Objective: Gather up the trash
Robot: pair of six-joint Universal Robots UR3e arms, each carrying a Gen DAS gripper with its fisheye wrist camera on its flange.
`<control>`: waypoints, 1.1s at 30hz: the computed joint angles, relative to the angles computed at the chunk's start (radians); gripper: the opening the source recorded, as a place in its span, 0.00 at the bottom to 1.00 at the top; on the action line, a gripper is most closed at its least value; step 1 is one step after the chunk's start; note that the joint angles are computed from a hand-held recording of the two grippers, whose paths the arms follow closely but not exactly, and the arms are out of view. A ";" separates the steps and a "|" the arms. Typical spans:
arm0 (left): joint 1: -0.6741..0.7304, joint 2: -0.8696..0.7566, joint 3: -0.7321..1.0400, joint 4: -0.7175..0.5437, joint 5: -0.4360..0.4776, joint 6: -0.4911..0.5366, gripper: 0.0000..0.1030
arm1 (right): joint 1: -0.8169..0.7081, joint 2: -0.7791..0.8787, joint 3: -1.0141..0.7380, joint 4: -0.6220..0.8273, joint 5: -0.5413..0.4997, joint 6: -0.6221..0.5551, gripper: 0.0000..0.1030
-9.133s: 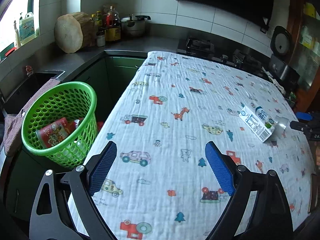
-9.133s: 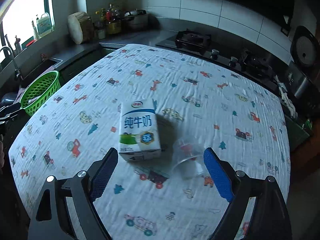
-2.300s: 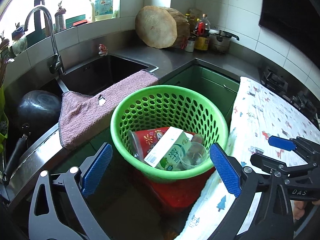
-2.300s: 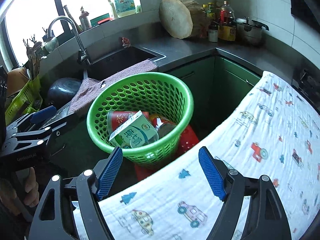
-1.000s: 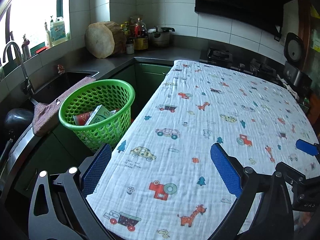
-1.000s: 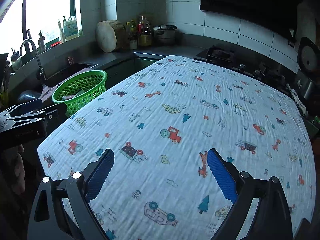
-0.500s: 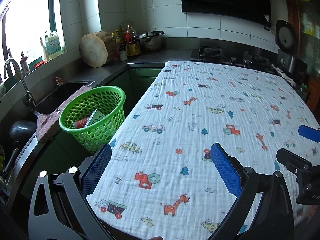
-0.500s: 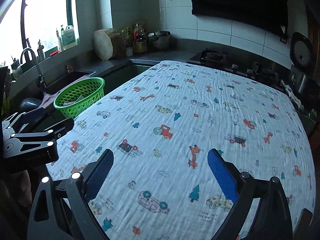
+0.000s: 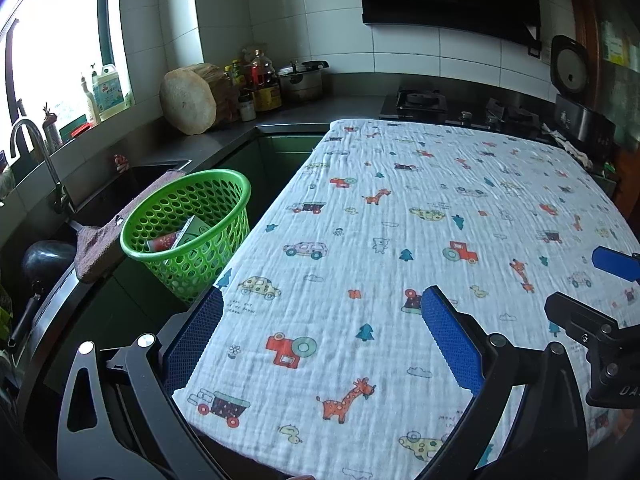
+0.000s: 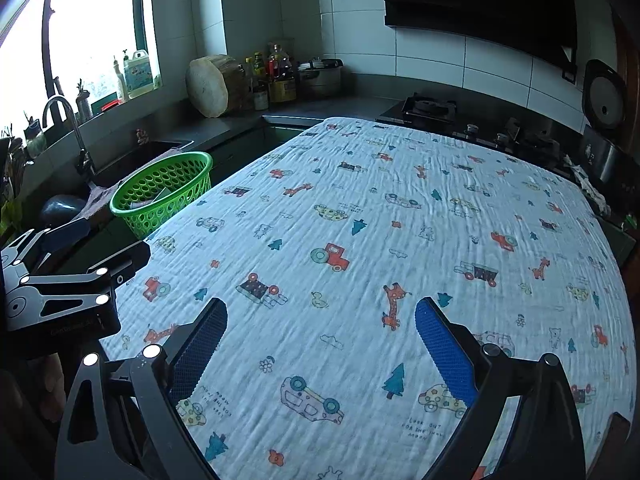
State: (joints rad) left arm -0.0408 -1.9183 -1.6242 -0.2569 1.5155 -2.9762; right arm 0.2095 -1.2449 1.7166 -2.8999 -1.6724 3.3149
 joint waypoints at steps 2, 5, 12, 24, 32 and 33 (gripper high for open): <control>-0.001 0.000 -0.001 0.004 0.004 0.000 0.95 | 0.000 0.000 0.000 0.002 0.002 0.000 0.89; -0.001 -0.001 -0.002 0.004 0.006 0.001 0.95 | -0.001 0.003 0.001 -0.001 0.004 0.002 0.89; -0.001 -0.004 -0.007 0.013 0.010 -0.001 0.95 | 0.000 0.003 0.000 -0.005 0.001 -0.001 0.89; 0.002 -0.003 -0.016 0.025 0.019 -0.005 0.95 | -0.005 0.000 0.007 -0.008 0.005 0.000 0.89; 0.004 -0.001 -0.026 0.032 0.017 -0.005 0.95 | -0.003 -0.001 0.005 -0.002 0.003 0.000 0.89; 0.004 -0.001 -0.026 0.033 0.019 -0.006 0.95 | -0.003 -0.001 0.003 -0.001 0.004 0.000 0.89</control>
State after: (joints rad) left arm -0.0373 -1.9196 -1.6501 -0.2235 1.5341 -2.9825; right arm 0.2068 -1.2457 1.7201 -2.9010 -1.6684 3.3147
